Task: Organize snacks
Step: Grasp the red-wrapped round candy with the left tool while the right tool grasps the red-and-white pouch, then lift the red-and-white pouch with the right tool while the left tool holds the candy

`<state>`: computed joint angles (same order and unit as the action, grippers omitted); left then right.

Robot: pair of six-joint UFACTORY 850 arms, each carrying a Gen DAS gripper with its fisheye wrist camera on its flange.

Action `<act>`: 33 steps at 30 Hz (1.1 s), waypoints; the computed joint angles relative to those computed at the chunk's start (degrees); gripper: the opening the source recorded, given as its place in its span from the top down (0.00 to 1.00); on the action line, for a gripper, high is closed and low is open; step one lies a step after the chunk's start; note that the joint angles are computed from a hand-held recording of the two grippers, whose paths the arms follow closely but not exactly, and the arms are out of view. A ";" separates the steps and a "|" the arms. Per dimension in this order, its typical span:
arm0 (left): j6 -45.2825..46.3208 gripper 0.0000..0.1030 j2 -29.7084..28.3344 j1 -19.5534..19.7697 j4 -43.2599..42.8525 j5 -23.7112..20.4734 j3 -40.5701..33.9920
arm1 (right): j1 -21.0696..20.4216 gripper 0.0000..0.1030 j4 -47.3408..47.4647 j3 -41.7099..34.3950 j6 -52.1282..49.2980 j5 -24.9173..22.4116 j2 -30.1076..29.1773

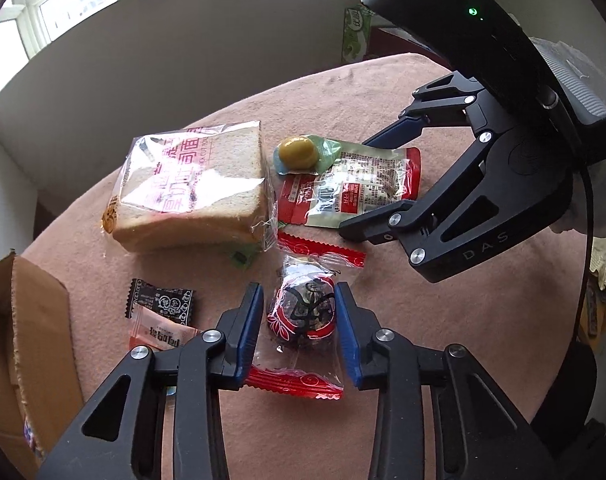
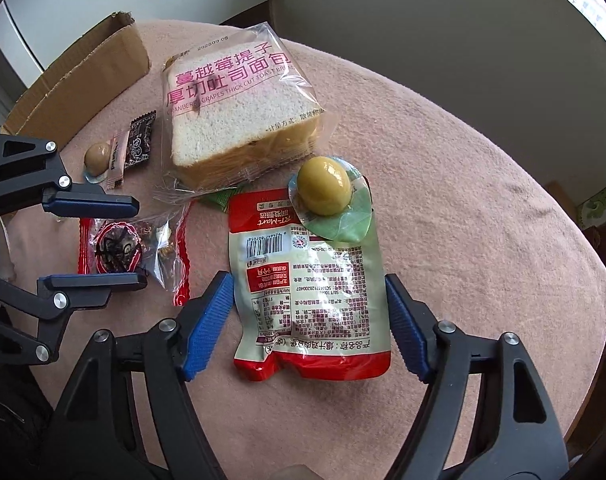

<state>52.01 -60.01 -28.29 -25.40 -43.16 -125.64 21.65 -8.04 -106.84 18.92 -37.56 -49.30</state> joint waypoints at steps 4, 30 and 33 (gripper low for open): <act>0.50 0.66 -0.17 -0.07 -0.26 0.55 -0.01 | 0.51 0.26 -0.81 0.02 1.68 -1.15 0.05; 3.63 0.67 10.03 2.93 -9.98 5.58 17.65 | 5.44 0.28 -8.70 13.11 21.25 4.76 7.05; 2.93 0.67 9.74 2.69 -10.31 5.72 17.37 | 3.82 0.43 0.08 14.74 16.49 7.94 8.71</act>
